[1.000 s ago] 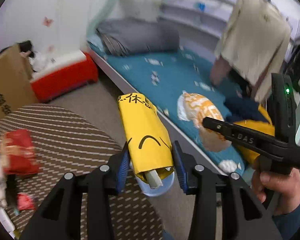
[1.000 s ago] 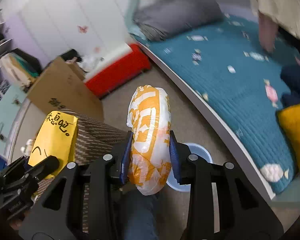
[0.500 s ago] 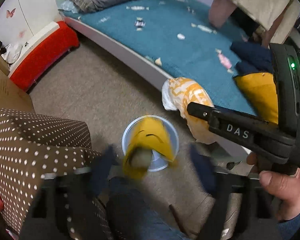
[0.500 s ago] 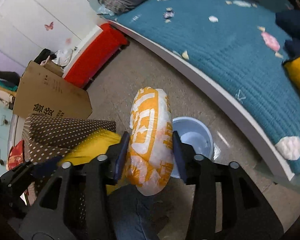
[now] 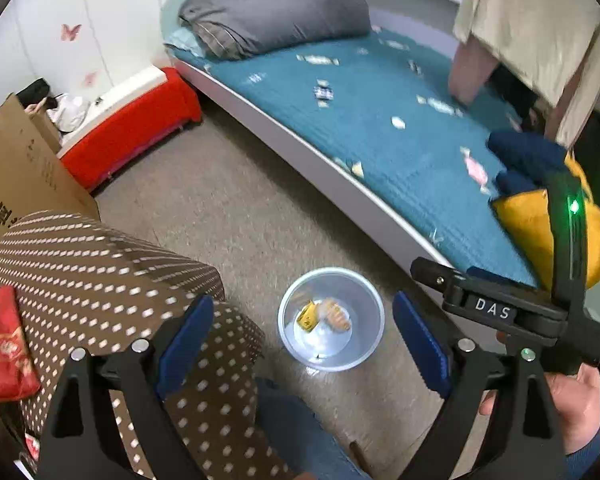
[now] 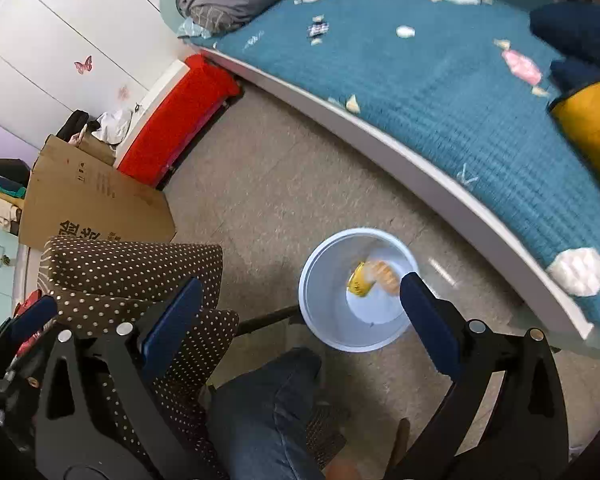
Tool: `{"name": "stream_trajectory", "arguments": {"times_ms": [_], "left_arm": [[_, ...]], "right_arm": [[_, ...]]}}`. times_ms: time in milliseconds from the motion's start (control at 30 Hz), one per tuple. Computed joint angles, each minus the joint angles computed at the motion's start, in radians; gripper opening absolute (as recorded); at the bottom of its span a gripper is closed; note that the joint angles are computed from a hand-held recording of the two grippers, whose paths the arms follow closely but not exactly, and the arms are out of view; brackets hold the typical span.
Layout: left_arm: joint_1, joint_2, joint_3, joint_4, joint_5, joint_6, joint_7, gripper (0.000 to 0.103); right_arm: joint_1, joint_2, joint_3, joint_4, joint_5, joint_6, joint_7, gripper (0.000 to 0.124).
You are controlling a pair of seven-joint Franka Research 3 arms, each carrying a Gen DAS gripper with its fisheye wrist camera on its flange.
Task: Collect trash
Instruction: 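Carry both items to the white bin and open both grippers to drop them, then move both tools back over the table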
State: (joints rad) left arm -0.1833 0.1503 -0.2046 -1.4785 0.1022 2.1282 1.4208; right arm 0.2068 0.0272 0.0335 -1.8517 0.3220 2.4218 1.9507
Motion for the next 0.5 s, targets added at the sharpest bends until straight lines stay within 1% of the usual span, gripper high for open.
{"name": "stream_trajectory", "arguments": {"times_ms": [200,333,500], "left_arm": [[0.019,-0.134,0.013,-0.118,-0.031,0.101,-0.018,0.09],[0.022,-0.199,0.018,-0.169,-0.021,0.149,-0.034,0.09],[0.029,-0.293,0.036,-0.242,-0.036,0.204,-0.046,0.09]], "right_arm": [[0.016,-0.061,0.014,0.011,-0.087,0.02,0.056,0.097],[0.026,-0.087,0.028,0.041,-0.138,0.023,0.084,0.097],[0.044,-0.106,0.048,0.093,-0.201,0.019,0.101,0.097]]}}
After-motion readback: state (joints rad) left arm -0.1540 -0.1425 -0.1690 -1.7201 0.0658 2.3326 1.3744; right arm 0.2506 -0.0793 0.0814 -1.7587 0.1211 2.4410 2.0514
